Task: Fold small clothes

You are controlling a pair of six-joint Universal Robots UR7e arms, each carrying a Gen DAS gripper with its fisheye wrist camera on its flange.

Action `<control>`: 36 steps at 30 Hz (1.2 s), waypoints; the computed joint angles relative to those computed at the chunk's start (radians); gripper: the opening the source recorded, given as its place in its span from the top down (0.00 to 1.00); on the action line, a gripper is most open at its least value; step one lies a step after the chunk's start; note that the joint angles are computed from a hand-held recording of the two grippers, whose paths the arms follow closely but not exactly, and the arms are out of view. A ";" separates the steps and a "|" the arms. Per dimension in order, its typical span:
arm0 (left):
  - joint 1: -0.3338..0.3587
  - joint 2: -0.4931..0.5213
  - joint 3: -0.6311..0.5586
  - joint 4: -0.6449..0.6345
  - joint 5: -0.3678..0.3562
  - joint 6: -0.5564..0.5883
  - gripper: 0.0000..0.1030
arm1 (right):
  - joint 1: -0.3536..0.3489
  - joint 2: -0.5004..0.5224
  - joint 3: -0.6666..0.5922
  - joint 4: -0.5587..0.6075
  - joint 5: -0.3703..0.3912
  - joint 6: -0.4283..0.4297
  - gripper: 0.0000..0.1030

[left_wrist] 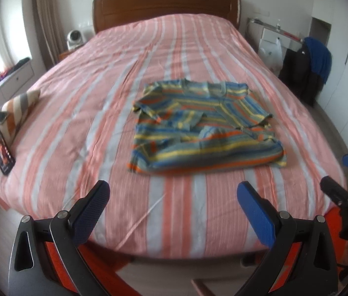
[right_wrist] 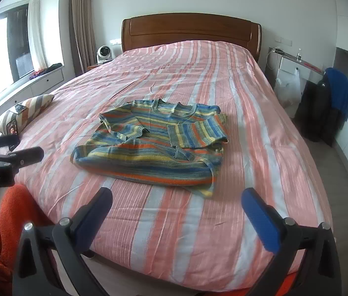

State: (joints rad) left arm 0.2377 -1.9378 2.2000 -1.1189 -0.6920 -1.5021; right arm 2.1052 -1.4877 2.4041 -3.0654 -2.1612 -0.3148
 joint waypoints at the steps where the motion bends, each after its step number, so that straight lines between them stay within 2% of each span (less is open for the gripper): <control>1: 0.001 0.002 0.001 0.010 -0.001 -0.007 0.00 | -0.004 -0.005 0.001 0.003 0.013 0.004 0.00; 7: -0.003 0.014 0.003 0.035 0.006 -0.019 0.00 | 0.010 0.010 0.015 -0.040 0.013 -0.037 0.00; 12: -0.002 0.017 0.004 0.034 0.007 -0.018 0.00 | 0.003 0.008 0.018 -0.030 0.038 -0.022 0.00; 24: -0.014 -0.004 0.007 0.038 0.005 -0.020 0.00 | 0.007 0.015 0.023 -0.061 0.030 -0.021 0.00; 36: 0.001 0.010 0.006 0.042 -0.018 -0.024 0.00 | 0.005 0.005 0.020 -0.041 0.022 -0.013 0.00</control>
State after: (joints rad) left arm 0.2383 -1.9280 2.2057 -1.0772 -0.7099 -1.5265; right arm 2.1101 -1.4830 2.4236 -3.1063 -2.1391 -0.3276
